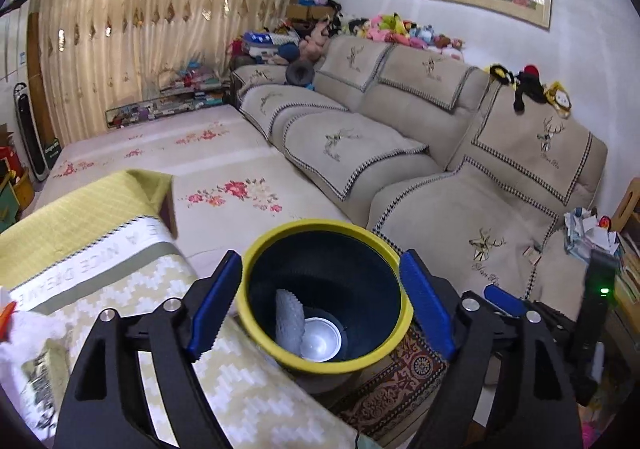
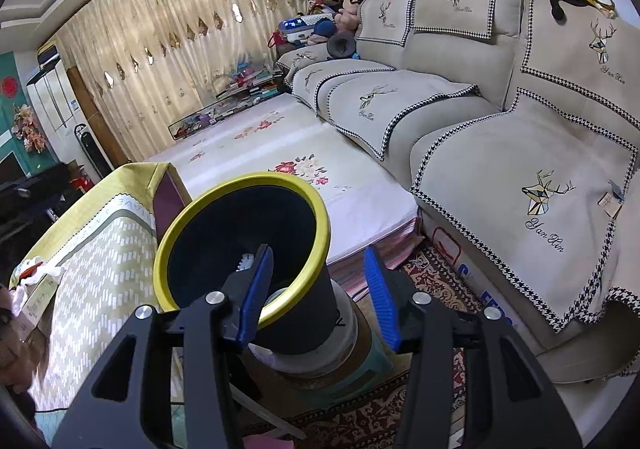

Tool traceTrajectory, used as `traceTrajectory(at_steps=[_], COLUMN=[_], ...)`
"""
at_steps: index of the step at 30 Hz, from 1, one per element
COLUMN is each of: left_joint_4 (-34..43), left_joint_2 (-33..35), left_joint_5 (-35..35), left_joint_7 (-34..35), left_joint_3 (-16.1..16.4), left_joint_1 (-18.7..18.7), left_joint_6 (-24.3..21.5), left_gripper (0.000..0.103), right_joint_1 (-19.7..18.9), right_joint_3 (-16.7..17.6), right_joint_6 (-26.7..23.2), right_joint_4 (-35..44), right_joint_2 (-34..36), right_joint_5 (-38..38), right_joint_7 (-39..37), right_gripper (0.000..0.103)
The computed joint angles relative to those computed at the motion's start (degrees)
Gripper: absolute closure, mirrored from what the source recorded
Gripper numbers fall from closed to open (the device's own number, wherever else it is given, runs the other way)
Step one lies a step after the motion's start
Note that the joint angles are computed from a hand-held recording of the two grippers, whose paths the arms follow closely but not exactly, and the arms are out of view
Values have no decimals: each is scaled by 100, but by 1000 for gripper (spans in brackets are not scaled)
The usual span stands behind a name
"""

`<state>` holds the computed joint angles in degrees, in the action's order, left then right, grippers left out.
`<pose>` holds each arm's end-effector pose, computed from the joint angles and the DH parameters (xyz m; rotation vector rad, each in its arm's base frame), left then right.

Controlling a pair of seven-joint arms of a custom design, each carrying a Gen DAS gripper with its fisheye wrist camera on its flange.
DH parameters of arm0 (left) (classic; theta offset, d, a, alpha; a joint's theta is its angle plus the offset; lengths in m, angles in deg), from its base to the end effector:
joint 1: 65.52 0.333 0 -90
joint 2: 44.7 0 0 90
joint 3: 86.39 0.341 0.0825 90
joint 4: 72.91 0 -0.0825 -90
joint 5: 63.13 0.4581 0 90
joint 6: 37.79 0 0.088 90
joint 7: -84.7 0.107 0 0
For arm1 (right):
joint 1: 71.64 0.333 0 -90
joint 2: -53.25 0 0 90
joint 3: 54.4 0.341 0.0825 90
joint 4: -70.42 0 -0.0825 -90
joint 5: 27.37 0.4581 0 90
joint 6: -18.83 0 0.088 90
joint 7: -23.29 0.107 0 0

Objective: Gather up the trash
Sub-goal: 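Carry the white foam net to the bin and release it with the left tool, then grasp the white tissue box with black leaf print with the right tool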

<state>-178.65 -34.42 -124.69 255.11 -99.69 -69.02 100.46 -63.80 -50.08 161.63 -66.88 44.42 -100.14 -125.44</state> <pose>0.6830 -0.2029 0.4673 -0.7862 2.5766 -1.3658 0.5352 0.1206 0.3771 -0.7811 2.3355 -0.9645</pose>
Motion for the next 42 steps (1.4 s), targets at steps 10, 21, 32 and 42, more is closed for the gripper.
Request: traceTrajectory(at_steps=[10,21,32,42], left_joint_4=[-646,-641,-472,-271], left_joint_2=[-956,-977,-637,-344], left_joint_5=[-810,-1142,-1132,-1040], left_joint_7=[321,186,57,-172], left_joint_3=[724,1396,1390,1327], left_joint_1=[609,1437,2033,2217], left_joint_6=[-346,444,170,28], left_gripper=[5,5,5,5], right_joint_1=[272,1112,1866,2175], right_joint_3=[83,-47,-283,-577], right_joint_6=[226,1178,1359,710], right_joint_4=[545,2373,4376,5515], right_joint_2=[452,1924,3363,4274], right_joint_5=[-18,-103,864,2216], right_joint_7=[-371,-1400,-3368,-4811], right_gripper=[52,51,31,19])
